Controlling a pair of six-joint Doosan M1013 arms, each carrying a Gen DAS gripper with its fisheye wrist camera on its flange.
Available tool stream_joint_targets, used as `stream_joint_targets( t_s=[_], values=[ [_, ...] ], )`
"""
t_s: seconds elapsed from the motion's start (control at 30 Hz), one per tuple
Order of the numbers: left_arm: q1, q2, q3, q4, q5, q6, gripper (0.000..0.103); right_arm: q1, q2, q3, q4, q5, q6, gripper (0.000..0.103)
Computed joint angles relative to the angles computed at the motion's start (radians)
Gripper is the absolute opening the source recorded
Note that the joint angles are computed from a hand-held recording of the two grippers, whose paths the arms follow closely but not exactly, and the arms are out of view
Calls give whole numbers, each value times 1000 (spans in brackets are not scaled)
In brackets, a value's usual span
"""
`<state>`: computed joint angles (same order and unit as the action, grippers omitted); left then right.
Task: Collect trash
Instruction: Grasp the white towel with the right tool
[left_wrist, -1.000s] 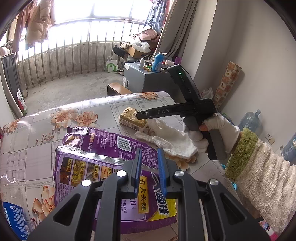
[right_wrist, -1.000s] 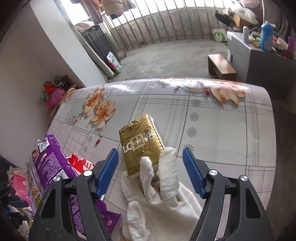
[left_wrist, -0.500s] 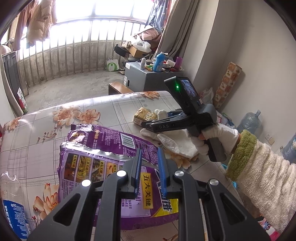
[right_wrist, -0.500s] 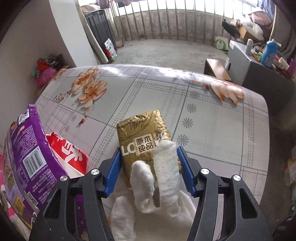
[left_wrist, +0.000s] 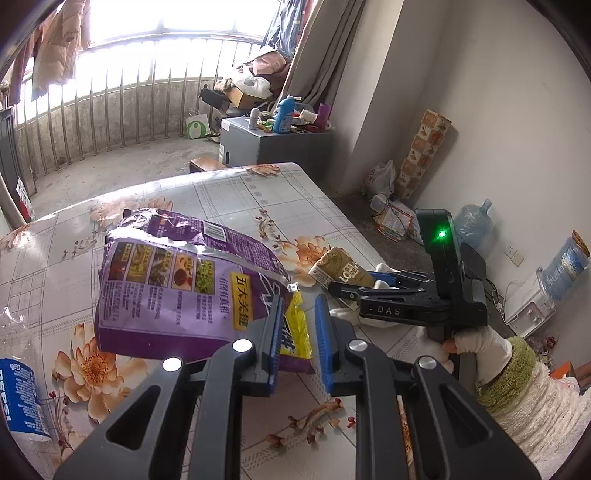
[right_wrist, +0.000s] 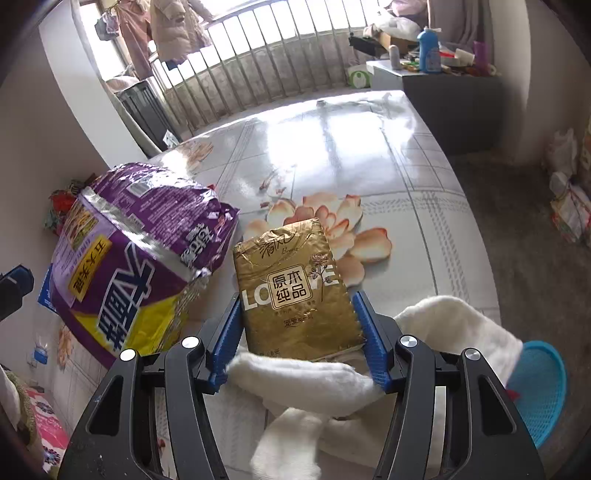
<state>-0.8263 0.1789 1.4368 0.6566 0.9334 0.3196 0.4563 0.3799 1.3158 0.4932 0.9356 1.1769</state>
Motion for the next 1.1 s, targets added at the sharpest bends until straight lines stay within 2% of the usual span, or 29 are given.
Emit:
stream_joint_targets(
  t_s=[0.1,0.2,0.37,0.4,0.47,0.53,0.6,0.67,0.77,0.83,0.9,1.0,1.07,1.1],
  values=[
    [-26,-11,22,-13,-7,-9,17,9,-70,98,1,-43,24,55],
    [-47,-21,44,-34,-16,-24,17,30,-119,158,-20,-52,33,55],
    [-69,-40,82,-51,-15,-64,17,65,-153,194,14,7,-79,57],
    [-72,-44,89,-54,-16,-75,17,70,-159,197,19,8,-103,59],
    [-74,-52,99,-64,-20,-90,17,75,-166,192,22,5,-139,71],
    [-75,-59,110,-75,-27,-94,17,66,-180,192,49,-14,-171,77],
    [-69,-67,123,-94,-48,-92,17,47,-193,191,90,-13,-192,78],
    [-59,-67,130,-134,-80,-79,24,21,-211,198,117,-26,-187,78],
    [-44,-60,139,-203,-135,-44,34,-25,-234,213,107,-61,-89,79],
    [-31,-48,135,-257,-164,-2,36,-42,-244,226,44,-82,62,79],
    [-18,-37,132,-316,-192,32,37,-56,-220,213,-20,-67,206,78],
    [-5,-29,133,-378,-223,61,41,-57,-184,200,-57,-64,297,71],
    [-2,-27,131,-395,-224,65,45,-40,-158,181,-133,-53,354,57],
    [1,-27,129,-402,-220,71,46,-35,-144,173,-136,-42,352,54]
  ],
)
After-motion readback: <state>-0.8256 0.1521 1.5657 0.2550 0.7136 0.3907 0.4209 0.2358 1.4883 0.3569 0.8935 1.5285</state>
